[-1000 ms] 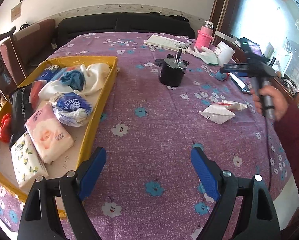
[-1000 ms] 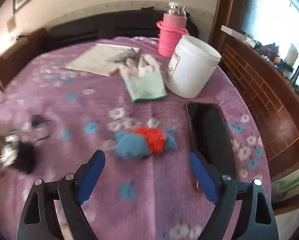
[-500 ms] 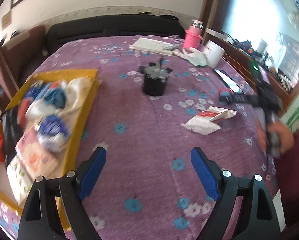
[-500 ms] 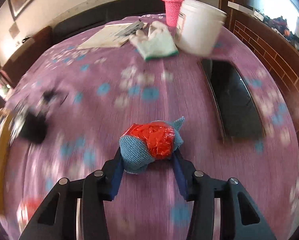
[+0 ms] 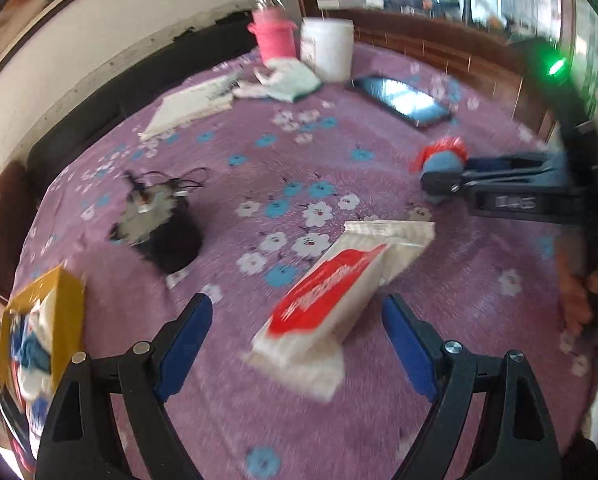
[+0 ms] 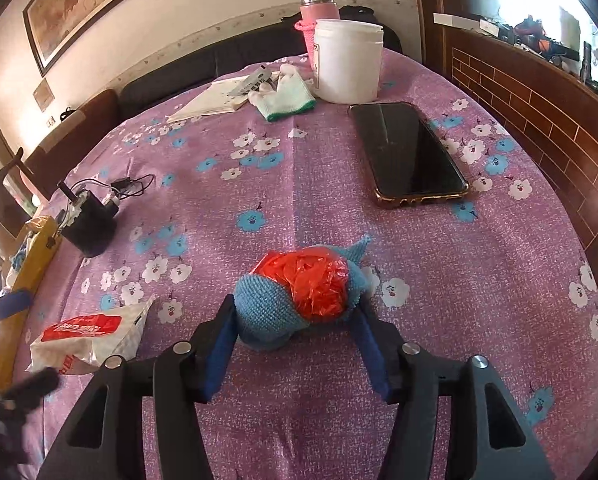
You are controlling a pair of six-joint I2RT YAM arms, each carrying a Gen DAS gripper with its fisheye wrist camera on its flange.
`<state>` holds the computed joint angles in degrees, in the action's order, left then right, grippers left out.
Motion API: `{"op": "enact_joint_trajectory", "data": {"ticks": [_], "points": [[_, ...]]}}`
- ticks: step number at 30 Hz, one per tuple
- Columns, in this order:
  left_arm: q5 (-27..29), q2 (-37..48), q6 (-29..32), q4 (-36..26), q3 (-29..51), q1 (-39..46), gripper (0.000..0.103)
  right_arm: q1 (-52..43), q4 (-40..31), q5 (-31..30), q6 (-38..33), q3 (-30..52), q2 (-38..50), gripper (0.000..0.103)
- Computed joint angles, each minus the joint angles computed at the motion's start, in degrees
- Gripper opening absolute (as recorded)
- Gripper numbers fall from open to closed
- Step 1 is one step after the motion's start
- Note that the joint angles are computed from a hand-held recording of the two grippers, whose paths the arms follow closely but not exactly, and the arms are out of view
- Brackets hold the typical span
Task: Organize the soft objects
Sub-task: 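Grasp the white wet-wipe pack with red label with the left tool while the right tool holds the toy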
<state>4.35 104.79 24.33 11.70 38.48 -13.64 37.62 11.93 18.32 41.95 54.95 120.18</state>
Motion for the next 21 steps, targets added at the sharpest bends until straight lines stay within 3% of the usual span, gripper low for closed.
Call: {"op": "enact_joint_trajectory", "data": {"ticks": [3, 6, 7, 8, 10, 17, 21], "points": [[-4.2, 5.5, 0.3, 1.6, 2.9, -3.1, 0.085, -0.4, 0.8, -0.7, 0.6, -0.6, -0.3, 0.065], [-4.1, 6.7, 0.4, 3.3, 2.8, -3.4, 0.085, -1.0, 2.6, -1.9, 1.2, -2.3, -1.1, 0.067], [-3.4, 6.7, 0.3, 1.7, 3.4, -3.0, 0.079, -1.2, 3.0, -2.3, 1.3, -2.6, -1.2, 0.068], [-0.6, 6.2, 0.2, -1.3, 4.3, -1.9, 0.049, -1.4, 3.4, -2.7, 1.3, -2.7, -1.2, 0.069], [-0.6, 4.4, -0.1, -2.7, 3.4, -1.5, 0.045, -1.5, 3.9, -3.1, 1.4, -3.0, -1.3, 0.070], [6.2, -7.5, -1.1, -1.9, -5.9, 4.3, 0.044, -1.2, 4.2, -2.7, 1.7, -2.9, -1.1, 0.072], [13.8, -16.8, -0.8, -4.6, -11.0, 12.3, 0.044, -1.1, 4.1, -2.3, 1.8, -2.6, -0.9, 0.074]]}}
